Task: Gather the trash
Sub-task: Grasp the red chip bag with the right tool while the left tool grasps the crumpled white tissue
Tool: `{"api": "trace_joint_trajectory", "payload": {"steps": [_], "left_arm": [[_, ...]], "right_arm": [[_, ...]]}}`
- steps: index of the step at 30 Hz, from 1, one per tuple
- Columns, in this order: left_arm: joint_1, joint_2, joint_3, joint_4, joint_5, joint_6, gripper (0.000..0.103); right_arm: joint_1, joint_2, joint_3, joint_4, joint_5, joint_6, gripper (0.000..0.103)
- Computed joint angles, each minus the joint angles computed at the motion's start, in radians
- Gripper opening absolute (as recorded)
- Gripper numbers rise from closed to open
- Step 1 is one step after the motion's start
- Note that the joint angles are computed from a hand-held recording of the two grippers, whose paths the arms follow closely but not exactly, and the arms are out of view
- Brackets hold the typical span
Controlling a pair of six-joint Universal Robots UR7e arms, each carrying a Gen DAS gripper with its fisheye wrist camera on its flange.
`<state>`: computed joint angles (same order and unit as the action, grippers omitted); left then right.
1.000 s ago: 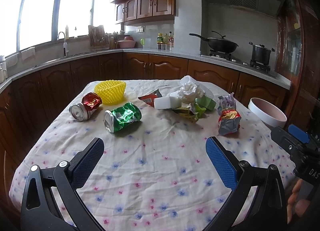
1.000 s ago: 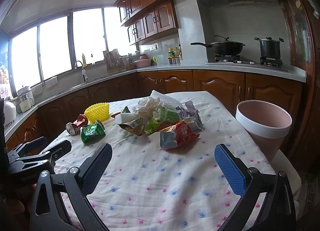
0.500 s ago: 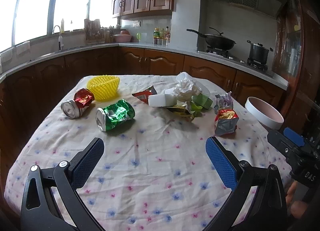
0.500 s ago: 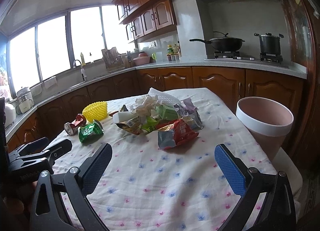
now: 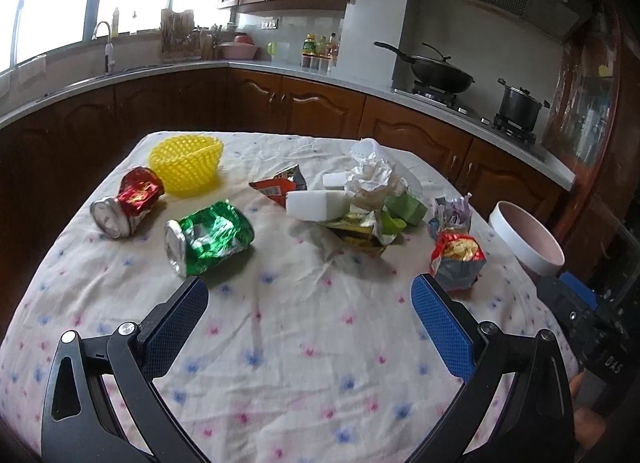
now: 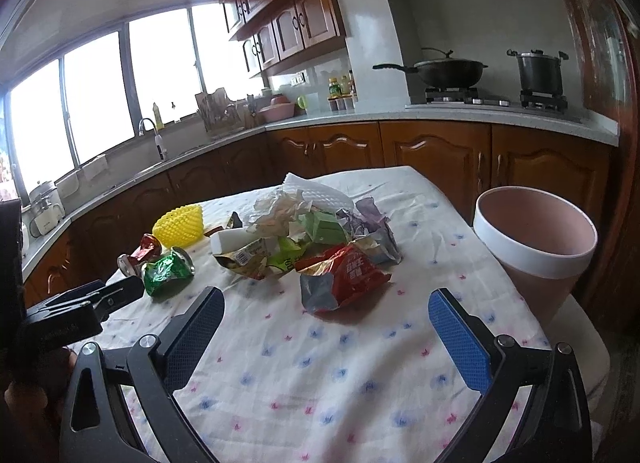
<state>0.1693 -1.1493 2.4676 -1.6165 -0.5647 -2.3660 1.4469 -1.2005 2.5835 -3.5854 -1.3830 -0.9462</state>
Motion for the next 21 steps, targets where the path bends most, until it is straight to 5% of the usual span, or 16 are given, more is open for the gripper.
{"api": "trace_joint_trajectory", "payload": {"steps": [9,21], "left_arm": [[0.158,-0.081,0.006,-0.215,0.117,0.304,0.102],[0.368,-0.028,-0.014,-0.842,0.164,0.947,0.102]], "right_arm": [[0.07,0.062,-0.112,0.099,-0.114,0.065,0.087],[0.113,0.166,-0.261,0.27,-0.262,0.137,0.065]]}}
